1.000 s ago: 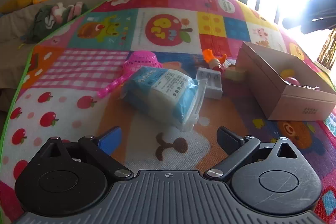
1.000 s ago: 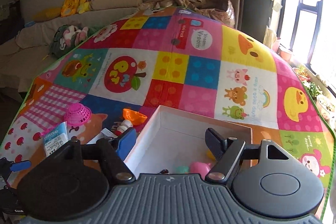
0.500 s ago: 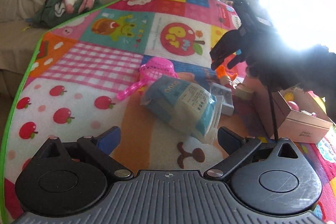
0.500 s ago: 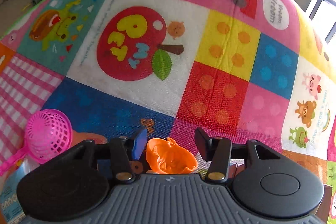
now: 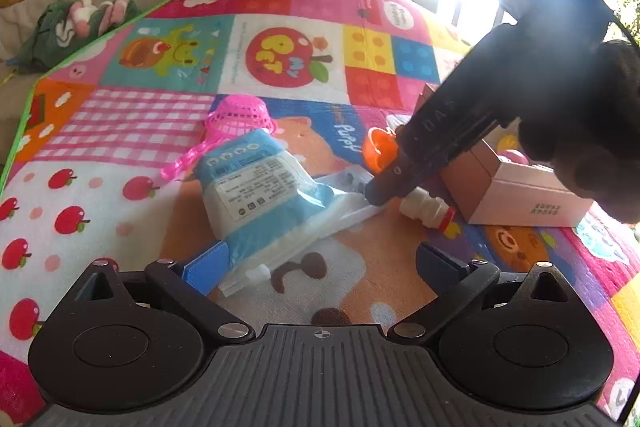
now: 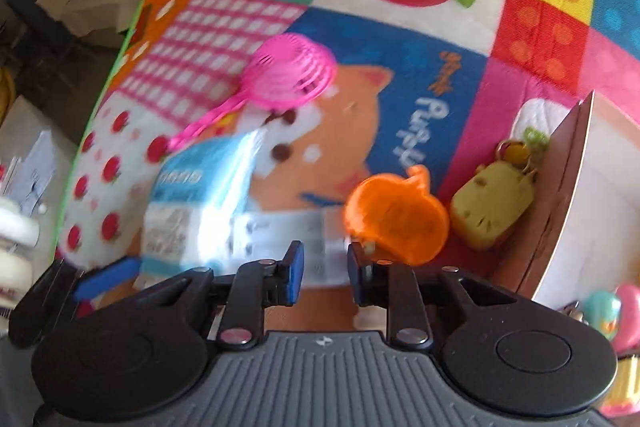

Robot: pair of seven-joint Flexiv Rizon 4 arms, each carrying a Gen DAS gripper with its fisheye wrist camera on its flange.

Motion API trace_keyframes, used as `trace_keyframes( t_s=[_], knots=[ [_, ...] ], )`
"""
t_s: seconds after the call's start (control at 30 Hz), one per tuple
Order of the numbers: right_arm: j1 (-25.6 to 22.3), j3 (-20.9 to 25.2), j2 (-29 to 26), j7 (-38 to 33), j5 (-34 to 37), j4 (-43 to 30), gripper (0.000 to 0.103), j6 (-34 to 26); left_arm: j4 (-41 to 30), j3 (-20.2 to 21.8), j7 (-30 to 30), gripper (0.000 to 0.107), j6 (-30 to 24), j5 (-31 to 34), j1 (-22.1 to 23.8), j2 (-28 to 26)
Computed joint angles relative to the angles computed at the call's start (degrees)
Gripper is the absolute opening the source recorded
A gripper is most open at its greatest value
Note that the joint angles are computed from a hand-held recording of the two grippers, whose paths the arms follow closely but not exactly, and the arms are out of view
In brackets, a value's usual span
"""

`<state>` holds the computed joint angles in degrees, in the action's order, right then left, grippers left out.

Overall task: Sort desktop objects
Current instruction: 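Grasp the white bottle with red cap with the right tool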

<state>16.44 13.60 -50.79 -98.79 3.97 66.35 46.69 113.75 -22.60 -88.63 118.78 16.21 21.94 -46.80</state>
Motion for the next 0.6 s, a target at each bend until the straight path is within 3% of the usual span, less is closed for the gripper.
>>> trace_keyframes(
  t_s=[0.1, 0.17, 0.23, 0.33, 0.43, 0.5, 0.6],
  knots=[
    [-1.46, 1.78, 4.85, -3.82, 1.74, 7.93, 0.024, 4.04, 1.09, 0.91, 0.2, 0.102, 0.04, -0.24, -0.83, 0.83],
    [-0.7, 0.31, 7.9, -4.87, 0.77, 14.67, 0.024, 13.35, 1.74, 1.76, 0.13, 0.102, 0.31, -0.84, -1.63, 1.33],
    [0.98, -2.46, 9.98, -5.75, -2.58, 22.13, 0.029, 25.5, 2.22, 3.05, 0.04, 0.102, 0.85, -1.71, -2.76, 1.75],
    [2.35, -5.1, 10.3, -6.01, -7.12, 28.24, 0.034, 34.3, 2.48, 5.16, -0.19, 0.102, 0.63, -3.73, -4.75, 2.54],
    [8.4, -13.39, 8.81, -3.02, -11.4, 33.13, 0.034, 44.61, 2.87, 6.24, -0.06, 0.102, 0.44, -4.61, -5.74, 3.48],
    [11.25, -17.28, 7.59, -0.37, -12.26, 34.27, 0.034, 47.57, 3.18, 6.71, 0.19, 0.102, 0.65, -4.71, -6.15, 4.16],
    [6.97, -12.38, 7.67, 1.6, -13.01, 34.59, 0.025, 46.56, 3.48, 7.33, 0.25, 0.102, 1.2, -5.13, -6.92, 4.92]
  ],
)
